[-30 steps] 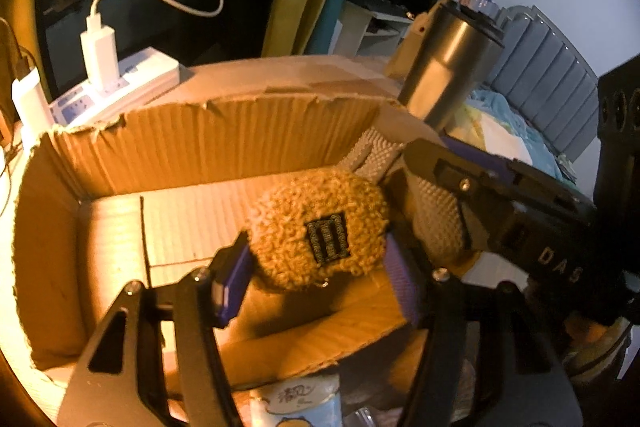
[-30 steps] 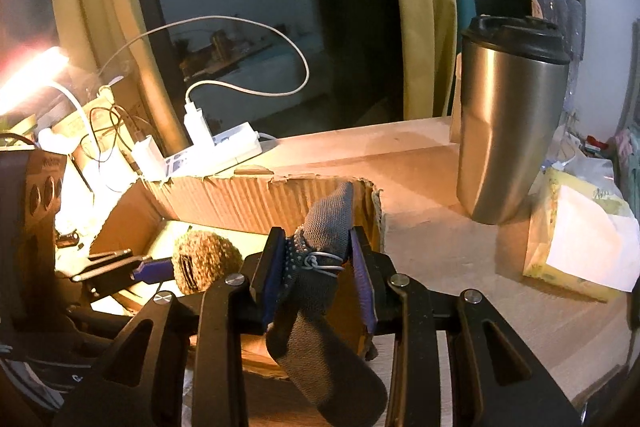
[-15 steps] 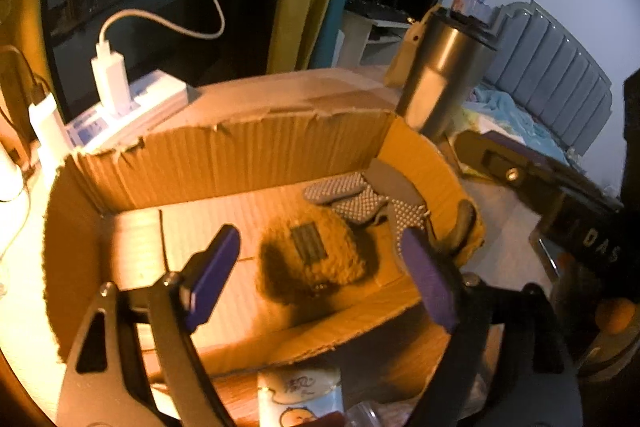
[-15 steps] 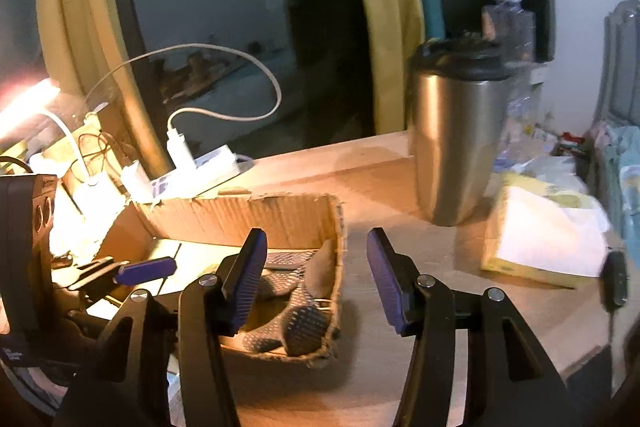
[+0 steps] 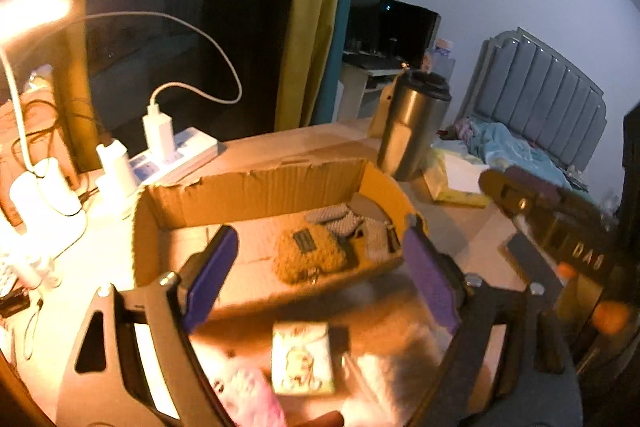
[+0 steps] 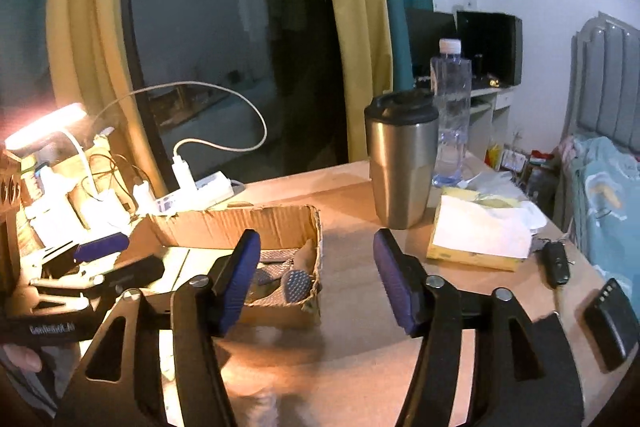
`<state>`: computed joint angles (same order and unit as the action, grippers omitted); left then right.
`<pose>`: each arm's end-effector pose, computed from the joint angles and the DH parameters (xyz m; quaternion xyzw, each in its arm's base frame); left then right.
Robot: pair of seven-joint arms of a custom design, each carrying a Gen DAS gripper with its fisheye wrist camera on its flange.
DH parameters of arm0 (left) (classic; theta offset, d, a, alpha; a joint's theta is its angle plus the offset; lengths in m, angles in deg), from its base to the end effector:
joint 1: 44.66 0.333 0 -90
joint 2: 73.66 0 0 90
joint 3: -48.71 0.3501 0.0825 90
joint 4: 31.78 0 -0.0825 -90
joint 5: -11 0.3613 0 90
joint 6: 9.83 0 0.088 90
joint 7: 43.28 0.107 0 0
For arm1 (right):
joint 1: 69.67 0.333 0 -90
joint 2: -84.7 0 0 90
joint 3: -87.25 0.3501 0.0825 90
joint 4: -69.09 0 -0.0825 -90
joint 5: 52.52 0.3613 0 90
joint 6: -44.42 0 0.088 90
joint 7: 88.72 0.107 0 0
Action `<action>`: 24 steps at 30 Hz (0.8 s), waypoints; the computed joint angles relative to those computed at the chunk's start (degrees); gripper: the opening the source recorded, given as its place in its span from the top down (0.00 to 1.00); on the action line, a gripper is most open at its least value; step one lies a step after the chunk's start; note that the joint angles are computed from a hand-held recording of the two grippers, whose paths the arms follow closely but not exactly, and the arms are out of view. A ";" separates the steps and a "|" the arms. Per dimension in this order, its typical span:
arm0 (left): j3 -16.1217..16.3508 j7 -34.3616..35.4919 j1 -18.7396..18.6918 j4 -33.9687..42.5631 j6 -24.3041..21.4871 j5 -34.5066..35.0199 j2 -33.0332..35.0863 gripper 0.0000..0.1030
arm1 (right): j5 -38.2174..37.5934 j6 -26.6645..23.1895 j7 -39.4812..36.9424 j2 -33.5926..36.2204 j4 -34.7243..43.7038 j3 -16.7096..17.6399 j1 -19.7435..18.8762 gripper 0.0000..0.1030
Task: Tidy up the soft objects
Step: 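Move both tools back toward the remaining items on the desk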
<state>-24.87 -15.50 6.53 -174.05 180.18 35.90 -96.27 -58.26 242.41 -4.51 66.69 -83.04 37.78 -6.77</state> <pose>0.4156 -0.2677 0.4651 -0.6471 0.6084 -0.3863 0.2486 0.4315 0.0893 0.4834 -0.7102 0.5014 -0.2432 0.4300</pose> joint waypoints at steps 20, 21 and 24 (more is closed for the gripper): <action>28.17 -1.33 -31.34 -20.16 3.12 -4.87 -20.00 0.09 | 11.29 -0.12 -3.84 -9.52 -10.39 37.28 -30.64 0.25; 28.73 -1.21 -31.89 -21.10 3.16 -5.15 -20.79 0.09 | 11.77 -0.19 -3.88 -9.59 -10.58 38.62 -31.70 0.25; 30.95 -0.36 -33.79 -24.11 4.32 -5.63 -21.09 0.09 | 13.86 -0.46 -4.50 -10.49 -11.97 45.49 -36.79 0.25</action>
<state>6.08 -15.86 -27.27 -198.16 184.50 30.27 -117.36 -44.40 241.94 -9.02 56.20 -95.00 83.27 -43.56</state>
